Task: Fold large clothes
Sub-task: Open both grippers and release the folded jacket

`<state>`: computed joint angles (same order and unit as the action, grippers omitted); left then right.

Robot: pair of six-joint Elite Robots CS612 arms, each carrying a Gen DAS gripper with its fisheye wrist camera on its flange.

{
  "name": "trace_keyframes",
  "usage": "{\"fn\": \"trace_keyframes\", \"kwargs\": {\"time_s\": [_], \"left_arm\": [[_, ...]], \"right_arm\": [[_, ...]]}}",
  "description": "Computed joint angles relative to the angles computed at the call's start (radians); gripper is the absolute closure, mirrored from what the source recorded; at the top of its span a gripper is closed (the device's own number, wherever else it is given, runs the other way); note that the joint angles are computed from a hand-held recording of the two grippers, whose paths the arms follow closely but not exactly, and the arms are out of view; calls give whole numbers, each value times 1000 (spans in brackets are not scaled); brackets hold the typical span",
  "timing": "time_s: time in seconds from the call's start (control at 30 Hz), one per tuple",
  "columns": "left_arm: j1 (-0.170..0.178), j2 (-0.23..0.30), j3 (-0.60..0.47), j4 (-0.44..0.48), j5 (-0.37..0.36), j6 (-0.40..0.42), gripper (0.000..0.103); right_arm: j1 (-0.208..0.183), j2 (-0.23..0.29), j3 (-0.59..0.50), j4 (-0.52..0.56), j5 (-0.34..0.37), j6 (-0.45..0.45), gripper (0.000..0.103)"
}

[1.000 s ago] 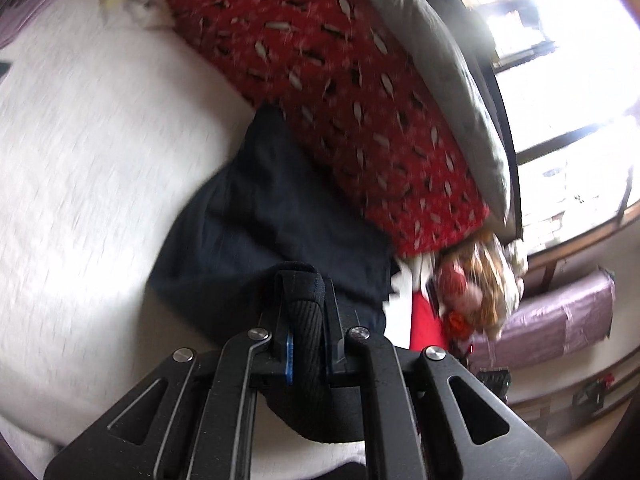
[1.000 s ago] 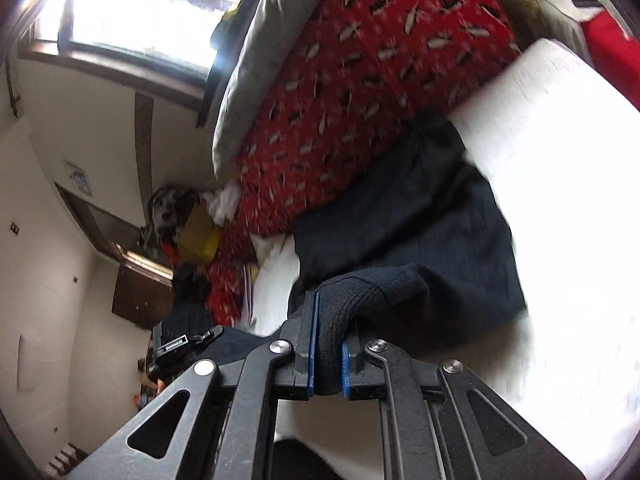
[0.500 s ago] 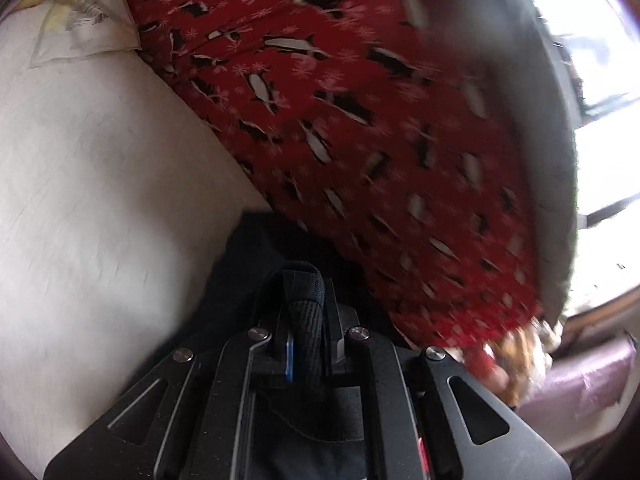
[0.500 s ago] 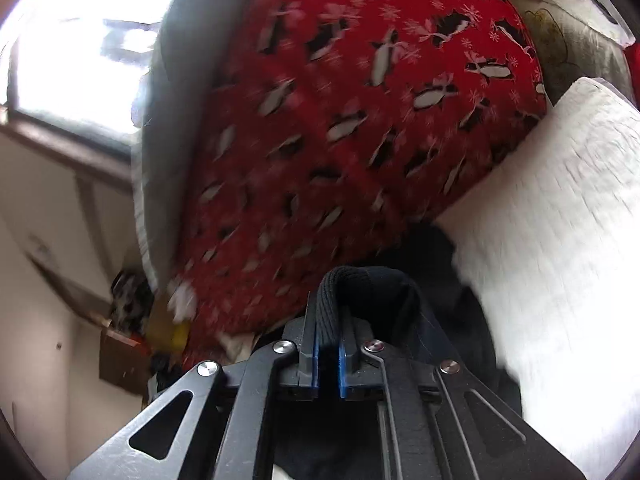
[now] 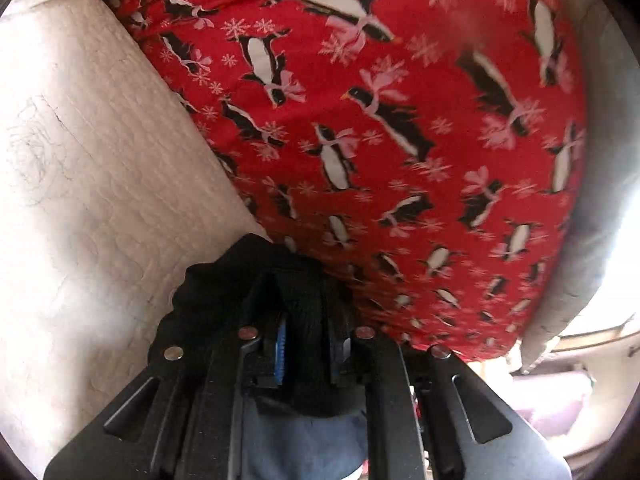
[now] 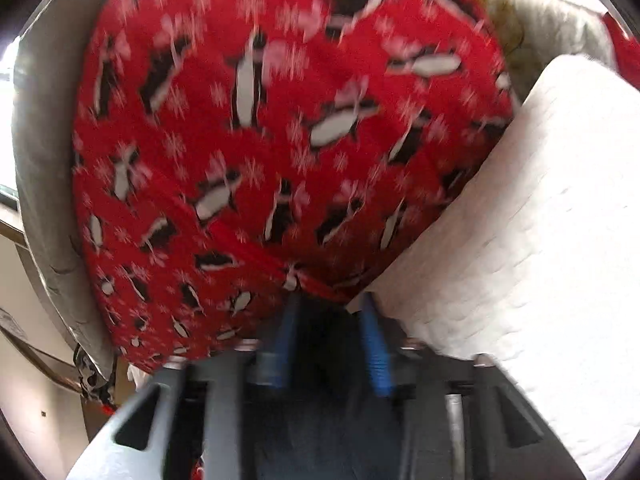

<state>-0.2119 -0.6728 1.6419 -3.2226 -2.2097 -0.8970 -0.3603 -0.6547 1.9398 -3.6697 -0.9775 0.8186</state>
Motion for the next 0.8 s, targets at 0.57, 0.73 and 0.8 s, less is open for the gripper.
{"fn": "trace_keyframes", "kwargs": {"time_s": [0.57, 0.73, 0.8], "left_arm": [[-2, -76, 76, -109, 160, 75, 83], [-30, -114, 120, 40, 207, 263, 57], [-45, -112, 136, 101, 195, 332, 57]], "right_arm": [[12, -74, 76, 209, -48, -295, 47], [28, -68, 52, 228, -85, -295, 40], [35, -61, 35, 238, -85, -291, 40]]}}
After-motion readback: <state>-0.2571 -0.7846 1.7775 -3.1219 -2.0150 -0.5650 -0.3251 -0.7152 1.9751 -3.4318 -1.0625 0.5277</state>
